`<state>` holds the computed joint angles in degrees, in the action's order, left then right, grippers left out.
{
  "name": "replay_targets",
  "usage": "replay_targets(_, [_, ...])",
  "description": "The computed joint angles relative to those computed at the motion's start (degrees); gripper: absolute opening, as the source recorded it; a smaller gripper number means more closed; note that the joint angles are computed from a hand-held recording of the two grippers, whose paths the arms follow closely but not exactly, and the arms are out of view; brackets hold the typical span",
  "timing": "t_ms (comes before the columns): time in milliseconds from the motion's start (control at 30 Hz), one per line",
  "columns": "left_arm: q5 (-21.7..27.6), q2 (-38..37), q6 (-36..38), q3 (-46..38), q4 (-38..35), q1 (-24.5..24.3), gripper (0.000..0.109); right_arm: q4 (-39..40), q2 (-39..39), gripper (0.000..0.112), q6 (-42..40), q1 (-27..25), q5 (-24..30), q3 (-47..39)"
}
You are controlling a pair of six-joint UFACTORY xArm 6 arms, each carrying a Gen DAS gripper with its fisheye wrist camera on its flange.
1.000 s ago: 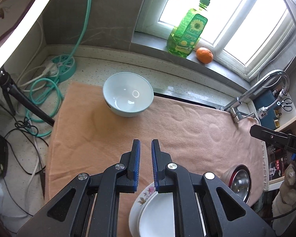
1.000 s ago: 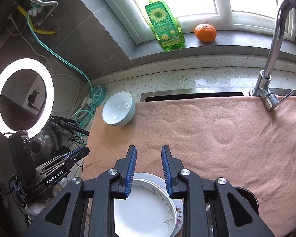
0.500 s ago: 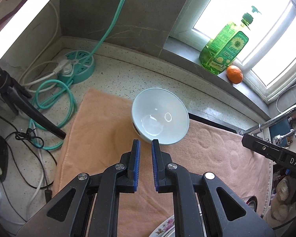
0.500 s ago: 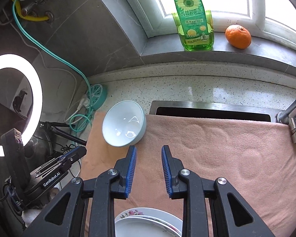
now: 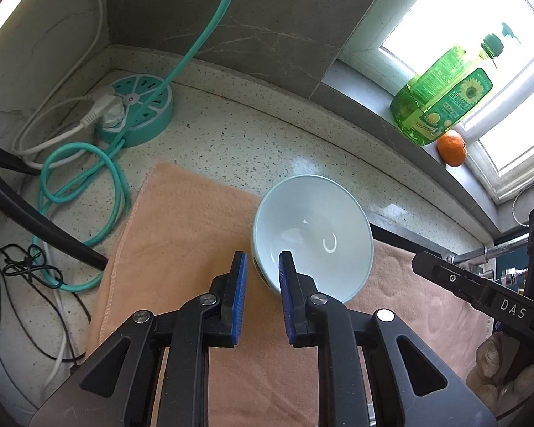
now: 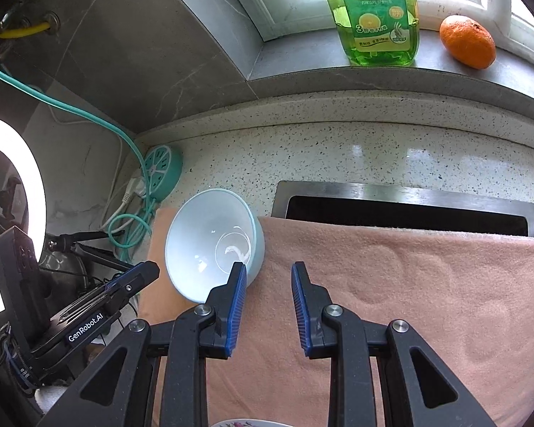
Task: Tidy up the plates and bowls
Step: 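Move both grippers to the rim of the pale blue bowl, then close both grippers on the pale blue bowl rim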
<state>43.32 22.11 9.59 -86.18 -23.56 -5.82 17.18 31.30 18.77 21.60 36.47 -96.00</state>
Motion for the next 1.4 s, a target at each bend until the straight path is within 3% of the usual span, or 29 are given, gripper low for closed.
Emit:
replay_targets(933, [0.97,6.02,-0.78,-5.86,1.31,-0.67,0.016,-0.59,11.05,0.023,0.71,0.2,4.12,-13.05])
replay_targets(1033, [0.64,6.13,-0.45,-5.83,1.4,-0.79,0.012,-0.76,11.57,0.023,0.87,0.16,4.42,-13.66])
replay_targets(1400, [0.86,6.71,-0.1,-6.19,0.65,-0.84,0.007,0.58,12.45,0.011,-0.13,0.3,5.21,-14.75])
